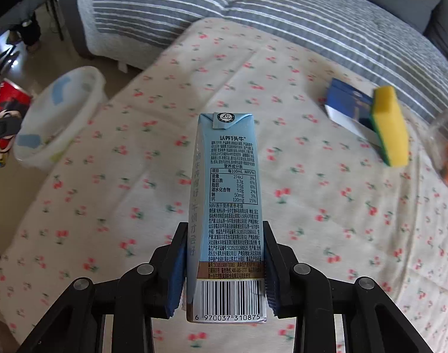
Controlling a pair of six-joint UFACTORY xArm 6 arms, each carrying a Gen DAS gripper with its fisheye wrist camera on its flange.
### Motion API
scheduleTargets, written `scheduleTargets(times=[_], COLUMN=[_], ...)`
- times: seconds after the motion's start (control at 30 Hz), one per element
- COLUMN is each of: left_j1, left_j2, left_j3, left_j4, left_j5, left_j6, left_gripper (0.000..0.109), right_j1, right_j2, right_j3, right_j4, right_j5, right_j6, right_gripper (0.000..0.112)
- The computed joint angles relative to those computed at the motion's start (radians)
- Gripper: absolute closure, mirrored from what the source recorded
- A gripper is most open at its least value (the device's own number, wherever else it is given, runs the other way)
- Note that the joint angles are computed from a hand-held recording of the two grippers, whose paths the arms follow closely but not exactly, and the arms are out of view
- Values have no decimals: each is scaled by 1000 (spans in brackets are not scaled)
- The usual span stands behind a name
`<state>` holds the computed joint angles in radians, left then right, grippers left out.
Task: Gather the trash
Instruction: 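Release the red can into the bin while the right tool carries the milk carton toward it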
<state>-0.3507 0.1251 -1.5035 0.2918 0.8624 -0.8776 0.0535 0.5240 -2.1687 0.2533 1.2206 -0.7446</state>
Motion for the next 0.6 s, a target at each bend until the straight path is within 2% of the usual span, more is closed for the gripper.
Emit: scheduleTargets(times=[0.3,0.33,0.43,0.5,0.53,0.6], left_j1=[28,30,24,11,5,7], left_j2=[29,36,58,65,66,43], left_j3=[-1,-10,-57,-85,-103,-89], left_j4=[24,22,27,52,62,51], left_j5=[-38,-24,71,143,205,247], left_j6=[14,16,6,1,-6,-20], left_gripper=[51,47,13,12,11,9], right_j1=[36,37,43,45,46,49], right_j2=[-49,-54,-62,-66,-67,-73], right_j3=[76,83,95,98,100,108], right_j4=[12,15,21,27,33,51], right_j5=[-29,-29,-32,-33,-33,-34], right_j6=[20,23,44,51,53,56], right_gripper=[73,73,73,73,73,73])
